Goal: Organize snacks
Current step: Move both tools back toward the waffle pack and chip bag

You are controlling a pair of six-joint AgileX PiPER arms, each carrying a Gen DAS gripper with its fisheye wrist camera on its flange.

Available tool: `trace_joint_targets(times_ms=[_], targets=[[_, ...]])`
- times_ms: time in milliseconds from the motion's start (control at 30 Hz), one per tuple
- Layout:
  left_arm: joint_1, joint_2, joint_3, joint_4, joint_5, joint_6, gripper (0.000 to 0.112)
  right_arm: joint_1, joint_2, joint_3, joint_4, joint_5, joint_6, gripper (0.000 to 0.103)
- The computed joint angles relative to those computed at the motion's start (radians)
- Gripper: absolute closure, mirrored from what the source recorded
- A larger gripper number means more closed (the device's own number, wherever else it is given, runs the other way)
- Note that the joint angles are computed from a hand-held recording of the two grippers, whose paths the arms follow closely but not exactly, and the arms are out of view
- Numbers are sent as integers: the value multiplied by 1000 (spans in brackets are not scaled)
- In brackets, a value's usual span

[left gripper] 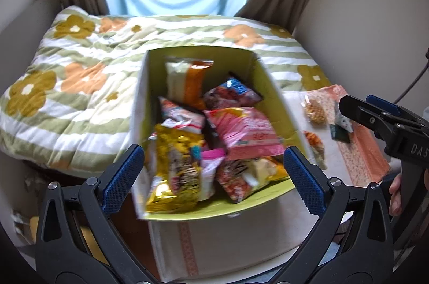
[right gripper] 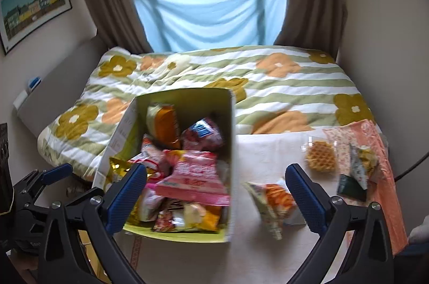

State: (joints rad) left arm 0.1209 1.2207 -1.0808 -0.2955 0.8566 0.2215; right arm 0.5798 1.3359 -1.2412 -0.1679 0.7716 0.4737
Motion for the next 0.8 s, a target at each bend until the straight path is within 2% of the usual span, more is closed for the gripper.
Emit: trace_joint_targets(times_ms=[167,300,433,567,700,800], targets=[[-210,53,-71,153,-33,-244,10,-273,-65,52,244,-4,-313,0],[-416,162,-184,297,-49,-493,10,-523,-72,56,408,26,-594,0],[-580,305,-330,435,-31,-677,10,-766,-21,31,601,80,-878,0],[-689,505,-542,500,26,-794,10,-957,75,-10,755,136,-1132,0],[-750,702,-772,514,119,-855,10,-1026,217,-110,707,210,-1246,0],[-782,873,-999,513,238,-872,10,-1049,302,-149,704,215,-1336,0]])
